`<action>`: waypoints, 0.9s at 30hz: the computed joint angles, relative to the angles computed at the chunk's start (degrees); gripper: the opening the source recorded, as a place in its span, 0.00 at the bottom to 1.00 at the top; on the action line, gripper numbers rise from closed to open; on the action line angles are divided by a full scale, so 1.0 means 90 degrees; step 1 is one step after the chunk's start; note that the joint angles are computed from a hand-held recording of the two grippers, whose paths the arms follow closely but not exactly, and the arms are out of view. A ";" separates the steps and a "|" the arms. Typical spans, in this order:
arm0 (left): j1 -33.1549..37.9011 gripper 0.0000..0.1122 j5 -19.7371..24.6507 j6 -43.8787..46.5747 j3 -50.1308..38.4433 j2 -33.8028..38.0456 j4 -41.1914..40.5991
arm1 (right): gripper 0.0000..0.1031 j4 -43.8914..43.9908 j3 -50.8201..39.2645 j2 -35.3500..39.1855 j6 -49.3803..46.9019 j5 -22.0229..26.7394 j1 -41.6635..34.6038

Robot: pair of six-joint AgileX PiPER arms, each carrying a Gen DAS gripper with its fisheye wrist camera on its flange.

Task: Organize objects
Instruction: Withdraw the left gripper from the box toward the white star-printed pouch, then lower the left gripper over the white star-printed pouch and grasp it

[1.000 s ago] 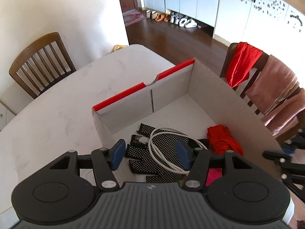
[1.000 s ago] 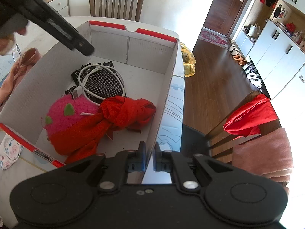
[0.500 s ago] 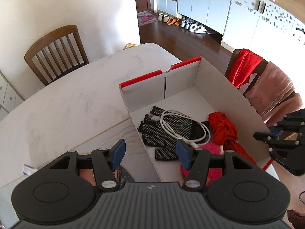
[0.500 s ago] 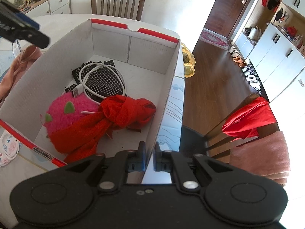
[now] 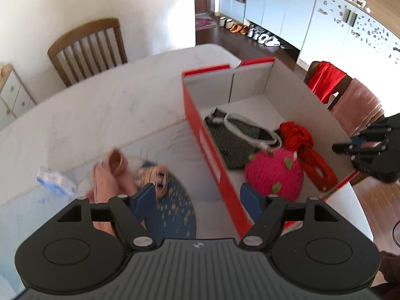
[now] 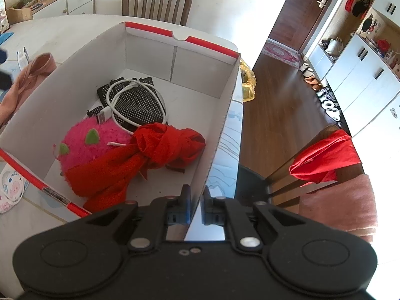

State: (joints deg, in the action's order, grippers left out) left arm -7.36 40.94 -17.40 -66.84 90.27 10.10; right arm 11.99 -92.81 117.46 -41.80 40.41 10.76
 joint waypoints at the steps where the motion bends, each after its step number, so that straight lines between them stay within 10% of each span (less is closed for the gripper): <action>1: 0.0047 0.68 -0.0061 -0.0033 0.0184 -0.0100 -0.0049 | 0.07 0.0000 0.0010 -0.0009 0.0006 0.0000 0.0006; 27: -0.0790 0.89 -0.1518 -0.1149 0.2770 -0.0156 0.0262 | 0.08 -0.0113 0.0021 -0.0019 -0.0078 -0.0021 0.0042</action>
